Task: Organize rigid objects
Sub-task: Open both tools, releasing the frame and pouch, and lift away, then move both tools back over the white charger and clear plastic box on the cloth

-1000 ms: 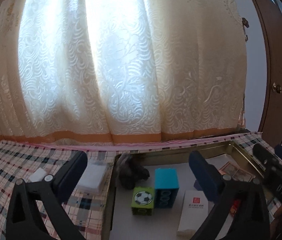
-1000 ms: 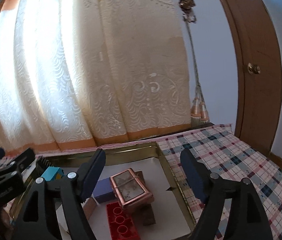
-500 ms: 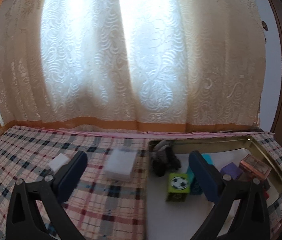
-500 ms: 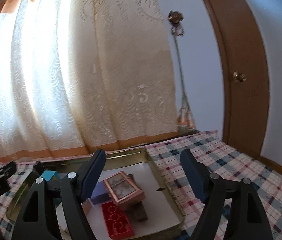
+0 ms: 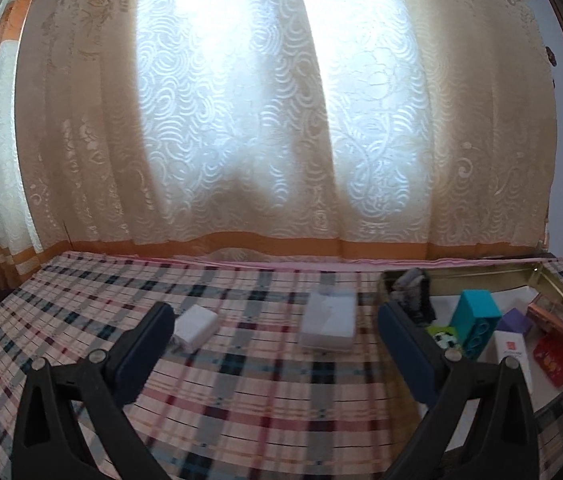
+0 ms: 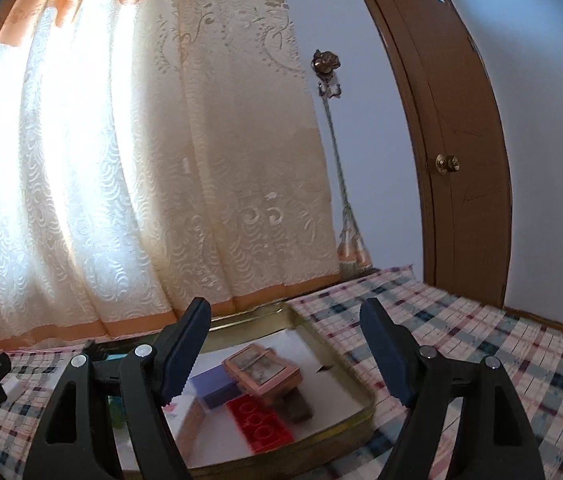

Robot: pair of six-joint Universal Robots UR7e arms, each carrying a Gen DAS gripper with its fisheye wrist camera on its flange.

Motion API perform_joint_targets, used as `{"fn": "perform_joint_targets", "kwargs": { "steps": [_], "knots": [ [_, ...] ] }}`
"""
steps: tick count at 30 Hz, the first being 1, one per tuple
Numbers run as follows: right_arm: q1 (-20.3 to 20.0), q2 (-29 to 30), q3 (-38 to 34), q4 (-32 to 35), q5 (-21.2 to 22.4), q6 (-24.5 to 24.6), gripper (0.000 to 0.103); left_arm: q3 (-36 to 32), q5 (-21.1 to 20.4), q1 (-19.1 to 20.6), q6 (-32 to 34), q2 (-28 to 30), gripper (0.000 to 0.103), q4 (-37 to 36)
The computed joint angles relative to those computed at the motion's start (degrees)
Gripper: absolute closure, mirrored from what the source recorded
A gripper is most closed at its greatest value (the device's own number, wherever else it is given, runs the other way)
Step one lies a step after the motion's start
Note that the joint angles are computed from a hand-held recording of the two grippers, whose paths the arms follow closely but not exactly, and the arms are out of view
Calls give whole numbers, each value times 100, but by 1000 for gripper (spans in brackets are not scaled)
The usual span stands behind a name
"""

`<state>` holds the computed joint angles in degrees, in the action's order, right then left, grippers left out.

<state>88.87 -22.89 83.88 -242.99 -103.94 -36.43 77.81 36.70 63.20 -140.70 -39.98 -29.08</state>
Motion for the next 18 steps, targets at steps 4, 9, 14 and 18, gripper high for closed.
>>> {"fn": "perform_joint_targets", "kwargs": {
  "steps": [4,9,14,18],
  "knots": [
    [135,150,-48,38,-60,-69,24,114,12,77,170,-129,0,-97],
    [288,334,-103,255,34,-123,24,268,27,191,346,-304,0,-331],
    [445,551,-269,472,-17,-108,24,319,19,302,564,-405,0,-423],
    [581,747,-433,647,-53,-226,24,369,0,398,767,-513,0,-543]
  ]
}}
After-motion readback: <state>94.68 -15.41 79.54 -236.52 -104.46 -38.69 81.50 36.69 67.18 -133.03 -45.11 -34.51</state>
